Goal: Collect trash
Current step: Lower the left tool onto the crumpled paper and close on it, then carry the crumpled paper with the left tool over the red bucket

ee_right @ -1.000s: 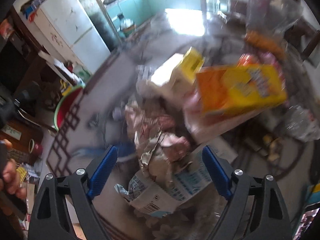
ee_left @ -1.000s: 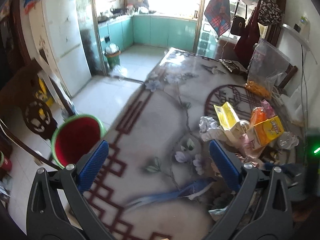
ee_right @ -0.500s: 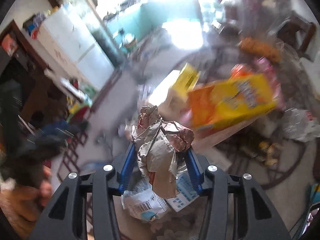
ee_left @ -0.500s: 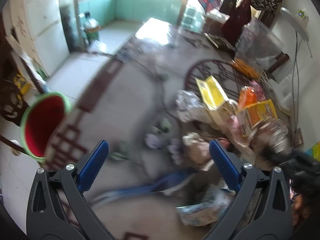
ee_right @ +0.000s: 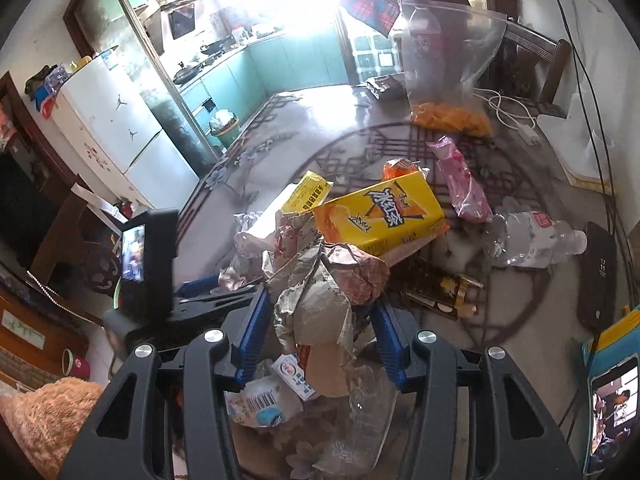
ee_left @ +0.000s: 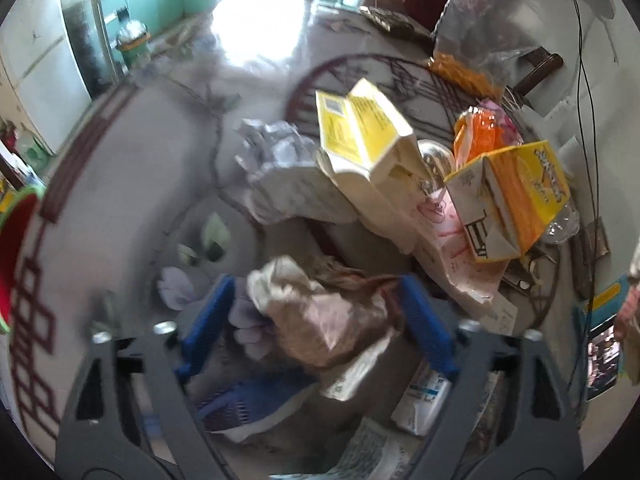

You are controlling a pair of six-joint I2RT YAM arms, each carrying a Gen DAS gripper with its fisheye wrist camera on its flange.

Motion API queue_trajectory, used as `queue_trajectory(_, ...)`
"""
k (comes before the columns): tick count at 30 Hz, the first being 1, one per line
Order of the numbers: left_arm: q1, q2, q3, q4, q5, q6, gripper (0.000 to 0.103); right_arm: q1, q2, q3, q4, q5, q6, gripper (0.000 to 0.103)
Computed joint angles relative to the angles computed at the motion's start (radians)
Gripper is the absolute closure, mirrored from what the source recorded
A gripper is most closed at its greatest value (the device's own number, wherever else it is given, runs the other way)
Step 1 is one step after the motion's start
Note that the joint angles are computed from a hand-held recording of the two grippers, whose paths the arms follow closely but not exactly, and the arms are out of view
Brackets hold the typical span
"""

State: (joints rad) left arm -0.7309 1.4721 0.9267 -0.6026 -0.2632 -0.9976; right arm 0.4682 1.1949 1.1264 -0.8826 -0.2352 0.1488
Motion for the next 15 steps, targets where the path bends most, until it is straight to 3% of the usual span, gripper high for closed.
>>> queue_trajectory(3,0.006,-0.022,-0.036,0.057,0.028,0.012,0.056,0.021,-0.019,-0.009,-0.005,0.016,0.009,0.055)
queue_trajectory(7,-0.033,-0.09,-0.036,0.01,-0.021,0.008,0.059,0.055,-0.03,-0.001,-0.002,0.03,0.017,0.055)
queue_trajectory(10,-0.085,-0.182,-0.014,-0.114,-0.112,-0.031,0.059,0.099,-0.017,0.03,0.01,0.044,0.034,0.055)
queue_trajectory(15,-0.156,-0.323,0.073,-0.423,-0.243,-0.124,0.058,0.238,0.042,0.098,0.049,0.093,0.087,0.055)
